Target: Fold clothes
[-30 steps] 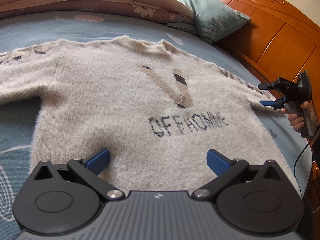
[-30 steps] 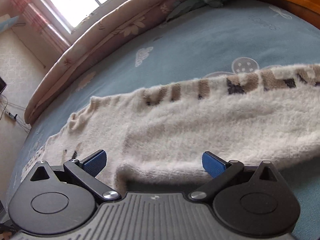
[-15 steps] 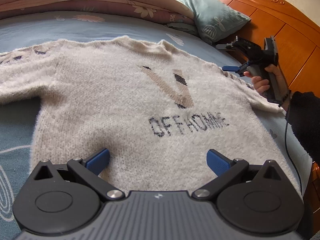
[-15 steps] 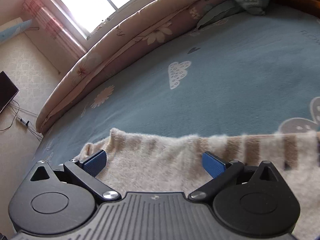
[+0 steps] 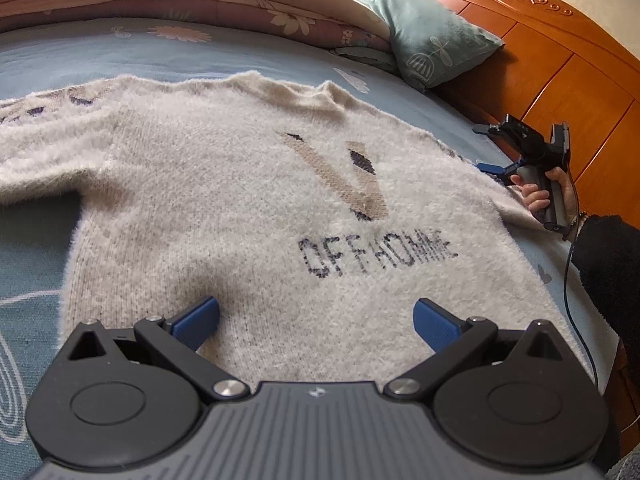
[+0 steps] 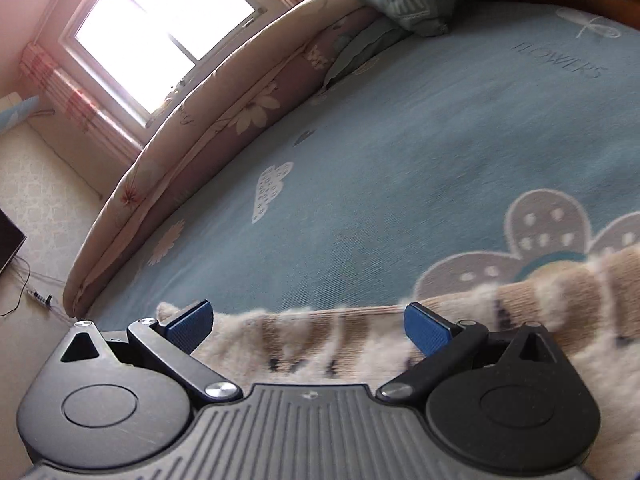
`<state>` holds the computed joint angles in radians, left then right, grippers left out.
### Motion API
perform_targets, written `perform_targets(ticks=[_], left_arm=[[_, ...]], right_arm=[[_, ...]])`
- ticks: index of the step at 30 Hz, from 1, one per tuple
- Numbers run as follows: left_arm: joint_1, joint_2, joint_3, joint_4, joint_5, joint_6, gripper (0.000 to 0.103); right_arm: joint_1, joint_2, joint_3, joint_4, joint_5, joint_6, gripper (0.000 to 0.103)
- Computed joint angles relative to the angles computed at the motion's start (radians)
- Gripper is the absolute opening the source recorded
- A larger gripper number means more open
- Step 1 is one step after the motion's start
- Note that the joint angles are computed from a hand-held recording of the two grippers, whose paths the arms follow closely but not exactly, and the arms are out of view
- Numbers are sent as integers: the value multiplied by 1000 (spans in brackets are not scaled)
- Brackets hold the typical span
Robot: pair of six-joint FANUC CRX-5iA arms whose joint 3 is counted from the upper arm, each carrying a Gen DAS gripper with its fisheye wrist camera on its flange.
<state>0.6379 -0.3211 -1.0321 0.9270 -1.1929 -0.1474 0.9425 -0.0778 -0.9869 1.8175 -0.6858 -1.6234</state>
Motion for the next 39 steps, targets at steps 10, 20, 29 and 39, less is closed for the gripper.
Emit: perform_targets(ticks=[10,20,29,39], left_arm=[[-14,-3,0,3,16,4,102],[-18,-1,0,6,17,8,102],[-12,-1,-1,8,10,9,102],[7,46,16,13,-28,2,102]], right_arm=[[316,-168,-147,-419,-308,51,103],[656,-216,-125,-876,-702,37,103],[554,-138,-41,-754,-686,57,103],[-123,175,254,246,113,-68,103]])
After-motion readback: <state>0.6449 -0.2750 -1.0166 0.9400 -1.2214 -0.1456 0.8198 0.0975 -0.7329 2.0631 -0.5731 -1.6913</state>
